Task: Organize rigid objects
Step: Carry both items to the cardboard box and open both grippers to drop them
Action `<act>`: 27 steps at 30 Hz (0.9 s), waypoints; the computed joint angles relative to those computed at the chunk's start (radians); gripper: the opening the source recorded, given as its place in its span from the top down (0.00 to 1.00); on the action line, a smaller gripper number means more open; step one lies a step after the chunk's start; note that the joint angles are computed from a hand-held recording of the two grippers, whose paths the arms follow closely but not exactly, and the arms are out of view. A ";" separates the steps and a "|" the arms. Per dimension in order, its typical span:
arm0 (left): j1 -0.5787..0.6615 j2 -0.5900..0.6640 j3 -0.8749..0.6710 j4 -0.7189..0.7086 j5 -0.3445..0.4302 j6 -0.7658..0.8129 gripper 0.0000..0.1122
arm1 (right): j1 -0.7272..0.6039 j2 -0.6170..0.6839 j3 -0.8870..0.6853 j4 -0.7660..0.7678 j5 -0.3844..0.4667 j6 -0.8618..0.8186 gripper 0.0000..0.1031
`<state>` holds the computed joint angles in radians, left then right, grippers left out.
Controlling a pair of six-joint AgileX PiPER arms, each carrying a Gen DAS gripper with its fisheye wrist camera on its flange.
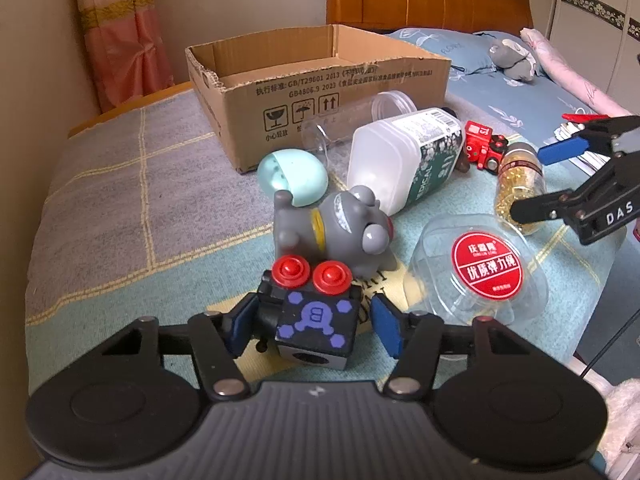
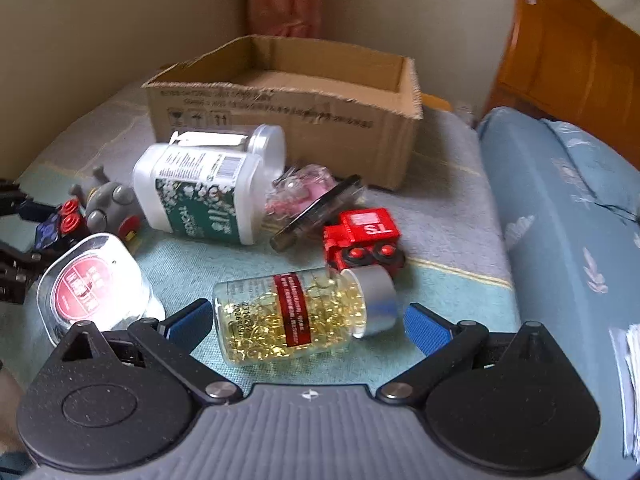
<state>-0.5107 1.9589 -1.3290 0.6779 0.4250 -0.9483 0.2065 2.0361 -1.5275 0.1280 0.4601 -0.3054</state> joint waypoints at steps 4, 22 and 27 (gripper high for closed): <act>0.001 0.004 -0.013 -0.018 0.016 0.012 0.52 | 0.013 0.021 -0.023 -0.045 0.009 0.024 0.00; -0.023 -0.077 -0.136 -0.100 0.250 0.135 0.52 | -0.041 -0.057 -0.077 0.133 0.120 -0.170 0.07; 0.011 -0.019 -0.338 -0.148 0.320 0.287 0.52 | -0.060 -0.016 -0.238 0.174 0.188 -0.197 0.07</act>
<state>-0.5000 1.9396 -1.6675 0.5298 0.7452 -0.6610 0.1464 2.0203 -1.7652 0.3024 0.6483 -0.5019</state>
